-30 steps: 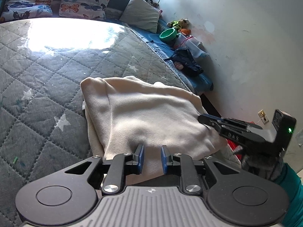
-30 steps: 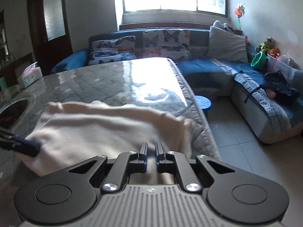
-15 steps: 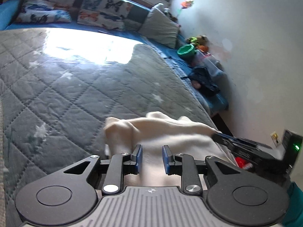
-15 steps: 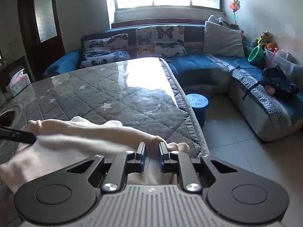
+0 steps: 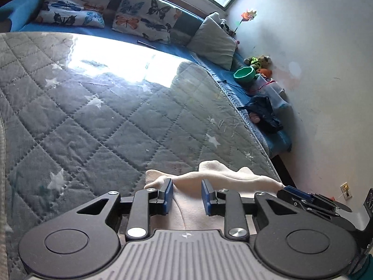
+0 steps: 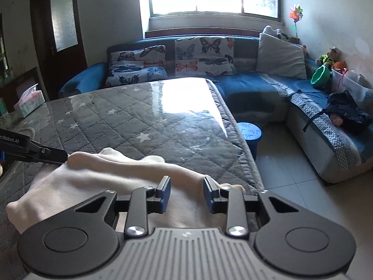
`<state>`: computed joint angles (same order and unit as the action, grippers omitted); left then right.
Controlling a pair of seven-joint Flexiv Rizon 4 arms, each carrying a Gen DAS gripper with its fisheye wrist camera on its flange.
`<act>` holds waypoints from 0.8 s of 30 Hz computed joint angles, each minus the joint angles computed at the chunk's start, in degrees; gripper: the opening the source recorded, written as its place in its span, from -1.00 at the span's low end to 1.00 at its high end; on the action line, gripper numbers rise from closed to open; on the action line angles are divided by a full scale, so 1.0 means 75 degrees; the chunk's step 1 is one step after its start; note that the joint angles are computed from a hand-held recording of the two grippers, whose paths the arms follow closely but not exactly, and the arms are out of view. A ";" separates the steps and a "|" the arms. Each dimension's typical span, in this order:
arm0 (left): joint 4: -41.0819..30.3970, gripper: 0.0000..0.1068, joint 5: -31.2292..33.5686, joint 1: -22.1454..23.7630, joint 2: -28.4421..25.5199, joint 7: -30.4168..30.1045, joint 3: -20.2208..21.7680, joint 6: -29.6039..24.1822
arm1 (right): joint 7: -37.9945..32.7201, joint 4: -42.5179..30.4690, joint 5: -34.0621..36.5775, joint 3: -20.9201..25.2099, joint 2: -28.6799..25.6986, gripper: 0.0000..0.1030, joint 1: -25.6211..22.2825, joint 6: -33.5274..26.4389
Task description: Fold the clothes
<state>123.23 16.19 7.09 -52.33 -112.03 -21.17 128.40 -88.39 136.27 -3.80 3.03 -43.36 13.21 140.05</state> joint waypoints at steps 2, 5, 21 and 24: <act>-0.0059 -0.47 0.0003 -0.0058 -0.0004 0.0048 0.0014 -0.0017 | -0.0006 -0.0033 -0.0046 0.0042 0.0013 -0.31 0.0029 0.0006; -0.0152 -0.46 -0.0155 -0.0268 0.0037 0.0165 0.0121 -0.0182 | -0.0073 -0.0146 -0.0002 -0.0011 -0.0013 -0.22 0.0190 -0.0142; 0.0722 0.07 -0.0558 -0.1106 0.0568 0.0571 0.0891 0.0763 | -0.0063 0.0565 0.0376 0.0197 0.0047 0.38 0.0274 0.0843; 0.0966 0.19 -0.0665 -0.1290 0.0624 0.0625 0.1070 0.1079 | -0.0109 0.0746 0.0594 0.0213 0.0035 0.54 0.0425 0.1124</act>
